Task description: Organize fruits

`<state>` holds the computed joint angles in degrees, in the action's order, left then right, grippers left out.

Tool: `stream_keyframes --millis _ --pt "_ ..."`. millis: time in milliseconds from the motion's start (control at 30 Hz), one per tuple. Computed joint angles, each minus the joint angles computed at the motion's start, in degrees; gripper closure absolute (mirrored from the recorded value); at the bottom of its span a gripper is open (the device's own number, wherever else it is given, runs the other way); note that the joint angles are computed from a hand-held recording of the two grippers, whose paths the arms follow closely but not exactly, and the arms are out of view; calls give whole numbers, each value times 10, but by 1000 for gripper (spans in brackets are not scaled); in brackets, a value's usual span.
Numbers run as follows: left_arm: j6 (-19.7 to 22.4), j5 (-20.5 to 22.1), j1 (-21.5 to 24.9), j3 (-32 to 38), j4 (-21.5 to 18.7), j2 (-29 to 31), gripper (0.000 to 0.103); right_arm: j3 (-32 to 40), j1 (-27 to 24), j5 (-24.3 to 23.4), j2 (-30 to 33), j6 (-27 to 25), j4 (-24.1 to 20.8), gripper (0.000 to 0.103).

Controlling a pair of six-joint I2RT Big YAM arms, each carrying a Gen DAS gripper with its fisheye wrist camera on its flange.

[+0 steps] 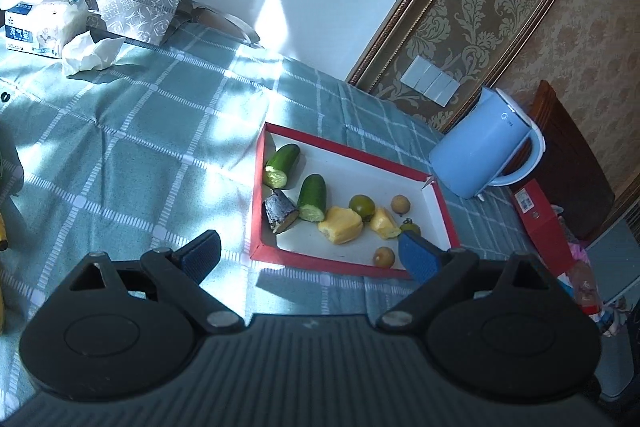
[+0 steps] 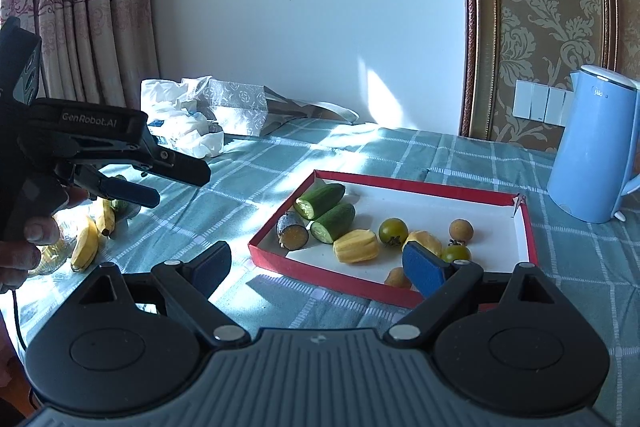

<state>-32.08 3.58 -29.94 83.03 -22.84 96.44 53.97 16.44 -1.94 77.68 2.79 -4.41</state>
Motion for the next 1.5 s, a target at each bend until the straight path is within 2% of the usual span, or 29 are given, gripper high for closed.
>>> stream_keyframes --millis 67,167,200,267,367,400,500,700,900,1067,1500 --pt "5 8 3 -1 8 -5 9 0 0 -1 0 3 3 10" --pt "6 43 10 3 16 -7 9 -1 -2 -3 1 6 8 10" --pt "7 40 9 6 13 -6 9 -1 -3 -3 2 6 9 10" --pt "22 2 0 24 -13 -1 9 1 -5 -6 5 8 10 10" --pt "77 -103 -24 55 -61 16 7 2 -6 -9 8 9 11 10" --pt "91 -123 -30 60 -65 20 4 3 -7 -10 9 8 10 10" --pt "113 -172 -44 57 -52 24 0 6 -8 -12 13 7 6 10" --pt "146 -268 -68 50 -13 26 0 11 -10 -17 19 7 0 10" --pt "154 -328 -79 68 -31 44 0 13 -12 -19 24 9 -4 10" --pt "144 -329 -79 68 -43 45 0 13 -12 -18 24 9 -8 10" --pt "164 -327 -86 67 -43 45 0 7 -10 -20 19 6 -8 10"
